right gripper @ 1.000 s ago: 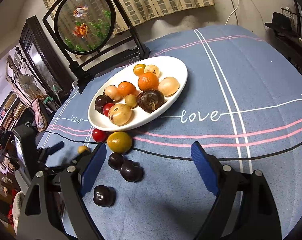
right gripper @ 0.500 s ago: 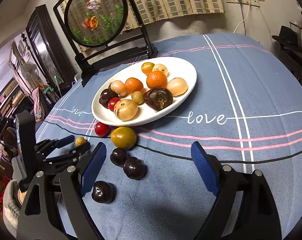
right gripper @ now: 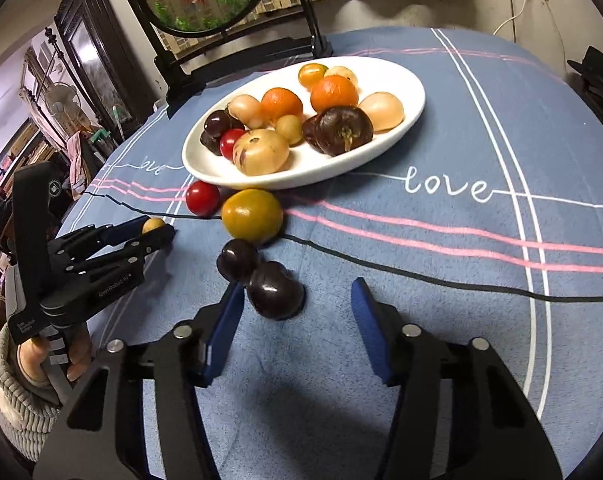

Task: Organize fruits
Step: 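Move the left gripper back and grasp a small yellow fruit, then grasp a dark brown fruit with the right gripper while the left gripper holds the yellow fruit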

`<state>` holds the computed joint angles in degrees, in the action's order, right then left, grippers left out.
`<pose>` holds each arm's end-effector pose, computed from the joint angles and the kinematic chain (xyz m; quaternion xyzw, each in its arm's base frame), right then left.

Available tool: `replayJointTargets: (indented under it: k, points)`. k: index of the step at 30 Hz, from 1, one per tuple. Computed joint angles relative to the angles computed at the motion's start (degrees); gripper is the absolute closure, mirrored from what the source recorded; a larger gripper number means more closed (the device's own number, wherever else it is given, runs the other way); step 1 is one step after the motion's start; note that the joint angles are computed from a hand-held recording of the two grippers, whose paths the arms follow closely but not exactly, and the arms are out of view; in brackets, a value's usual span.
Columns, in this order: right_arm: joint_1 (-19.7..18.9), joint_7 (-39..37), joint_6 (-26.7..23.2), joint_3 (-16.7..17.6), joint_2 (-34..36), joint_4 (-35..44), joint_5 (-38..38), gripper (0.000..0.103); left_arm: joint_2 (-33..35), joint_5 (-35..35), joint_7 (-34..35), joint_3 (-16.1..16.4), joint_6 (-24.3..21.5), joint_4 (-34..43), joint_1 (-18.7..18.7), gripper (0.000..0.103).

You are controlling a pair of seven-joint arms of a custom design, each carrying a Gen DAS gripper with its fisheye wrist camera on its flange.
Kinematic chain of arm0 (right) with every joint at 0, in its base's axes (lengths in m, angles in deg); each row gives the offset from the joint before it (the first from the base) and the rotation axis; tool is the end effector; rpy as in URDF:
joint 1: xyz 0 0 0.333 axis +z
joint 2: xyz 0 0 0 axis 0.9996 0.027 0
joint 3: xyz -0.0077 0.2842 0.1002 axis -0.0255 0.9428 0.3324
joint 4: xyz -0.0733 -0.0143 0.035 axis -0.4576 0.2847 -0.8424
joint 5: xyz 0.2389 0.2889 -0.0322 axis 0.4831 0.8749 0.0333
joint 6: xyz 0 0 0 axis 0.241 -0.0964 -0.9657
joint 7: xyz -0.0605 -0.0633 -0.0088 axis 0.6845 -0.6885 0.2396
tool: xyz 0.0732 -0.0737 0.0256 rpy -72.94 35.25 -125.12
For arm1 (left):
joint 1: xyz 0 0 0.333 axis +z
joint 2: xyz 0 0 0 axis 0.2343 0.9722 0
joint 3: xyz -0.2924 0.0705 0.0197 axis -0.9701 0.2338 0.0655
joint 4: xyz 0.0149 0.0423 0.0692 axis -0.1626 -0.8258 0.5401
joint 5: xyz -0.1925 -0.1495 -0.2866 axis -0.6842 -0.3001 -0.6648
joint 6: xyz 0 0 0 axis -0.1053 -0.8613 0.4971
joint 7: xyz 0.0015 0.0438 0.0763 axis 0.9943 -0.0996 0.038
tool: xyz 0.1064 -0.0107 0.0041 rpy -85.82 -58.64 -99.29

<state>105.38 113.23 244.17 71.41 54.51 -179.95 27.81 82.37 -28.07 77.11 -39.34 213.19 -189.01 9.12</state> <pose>0.4121 0.2195 0.4463 -0.6012 0.7184 -0.1377 0.3218 0.5257 -0.0706 0.4359 -0.4680 0.8153 -0.2698 0.2086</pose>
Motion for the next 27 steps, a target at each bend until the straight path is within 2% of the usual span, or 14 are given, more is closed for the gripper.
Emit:
replayJointTargets:
  k: [2,6,8,11,17,19,22,24,27]
  points:
    - [0.6,-0.8,0.3,-0.4,0.1,0.0,0.6,0.056,0.0,0.0,0.0,0.0,0.0,0.0,0.0,0.065]
    - [-1.3,1.3,-0.6,1.9,0.6,0.9,-2.7,0.057,-0.1,0.1,0.0,0.0,0.1,-0.1,0.0,0.065]
    - [-2.8,3.4,-1.6,3.6,1.0,1.7,-6.2,0.057,-0.1,0.1,0.0,0.0,0.2,-0.1,0.0,0.065]
    - [-5.5,8.6,-4.5,7.1,1.4,3.7,-15.5,0.057,-0.1,0.5,-0.2,0.0,0.5,-0.3,0.0,0.065]
    - [-2.3,10.5,-10.7,5.8,4.2,6.8,-21.8,0.072,-0.1,1.0,-0.5,0.0,0.7,-0.4,-0.1,0.065]
    - [-1.4,11.1,-9.9,4.3,4.0,6.4,-21.9,0.073,-0.1,0.9,-0.3,0.0,0.7,-0.4,-0.1,0.065]
    - [-1.0,12.9,-10.2,3.9,3.7,6.5,-23.8,0.073,-0.2,0.6,-0.1,0.1,0.5,-0.3,-0.2,0.066]
    - [-0.9,13.9,-9.5,3.4,2.8,5.9,-24.3,0.073,-0.3,-1.6,1.6,0.4,-0.7,0.1,-0.4,0.077]
    - [-1.8,16.0,-7.2,2.8,1.1,4.5,-24.7,0.073,-1.0,-6.7,5.2,0.9,-0.8,0.3,-0.9,0.078]
